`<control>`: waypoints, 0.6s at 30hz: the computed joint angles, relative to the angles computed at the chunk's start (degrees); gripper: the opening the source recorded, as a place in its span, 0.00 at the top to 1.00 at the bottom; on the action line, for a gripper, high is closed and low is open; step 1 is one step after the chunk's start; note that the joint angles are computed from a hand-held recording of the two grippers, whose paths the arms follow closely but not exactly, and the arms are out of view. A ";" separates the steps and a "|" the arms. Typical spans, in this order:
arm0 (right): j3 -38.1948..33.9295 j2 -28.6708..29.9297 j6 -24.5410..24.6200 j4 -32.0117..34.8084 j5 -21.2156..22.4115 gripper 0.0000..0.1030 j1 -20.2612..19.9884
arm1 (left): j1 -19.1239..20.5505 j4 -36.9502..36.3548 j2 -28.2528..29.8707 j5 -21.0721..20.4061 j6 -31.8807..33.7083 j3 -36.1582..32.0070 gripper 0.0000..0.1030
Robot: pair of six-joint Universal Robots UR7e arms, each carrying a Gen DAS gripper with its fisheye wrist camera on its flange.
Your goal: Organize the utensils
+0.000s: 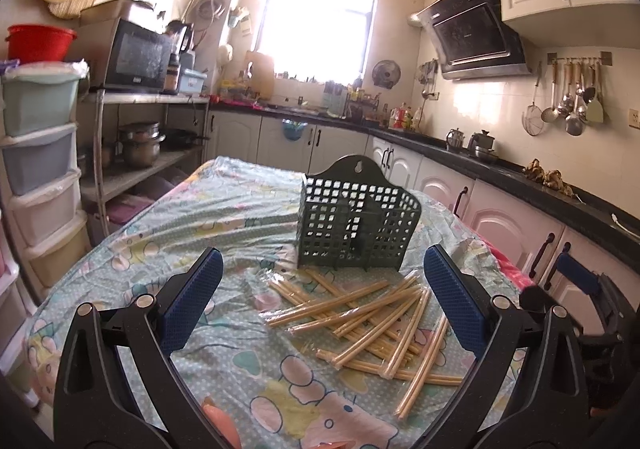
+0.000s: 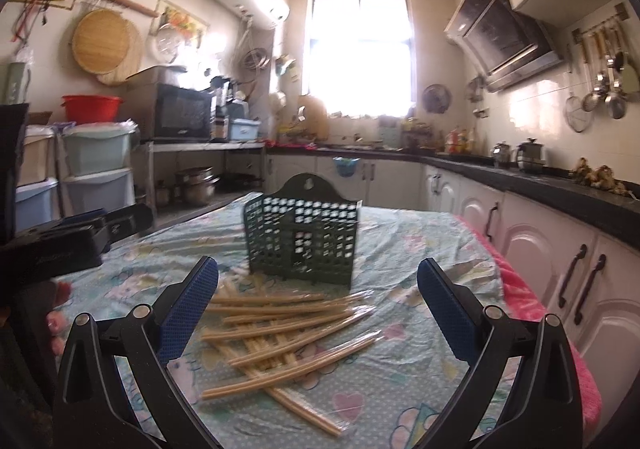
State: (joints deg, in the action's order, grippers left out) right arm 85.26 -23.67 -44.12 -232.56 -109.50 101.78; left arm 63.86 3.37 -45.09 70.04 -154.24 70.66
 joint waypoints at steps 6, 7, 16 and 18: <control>0.92 -0.72 -1.25 4.65 1.98 0.06 0.35 | 1.22 6.42 2.27 -2.18 -3.98 -6.05 0.10; 0.81 -0.77 -1.35 5.49 2.17 0.06 0.44 | 1.41 7.06 2.45 -2.31 -4.43 -6.66 0.10; -3.56 -1.19 2.39 15.91 0.60 0.06 0.64 | 2.63 16.65 7.09 -4.97 -8.04 -16.78 0.10; -5.55 -0.96 3.72 19.15 -0.99 0.06 0.51 | 3.03 19.85 8.83 -5.02 -9.30 -20.21 0.10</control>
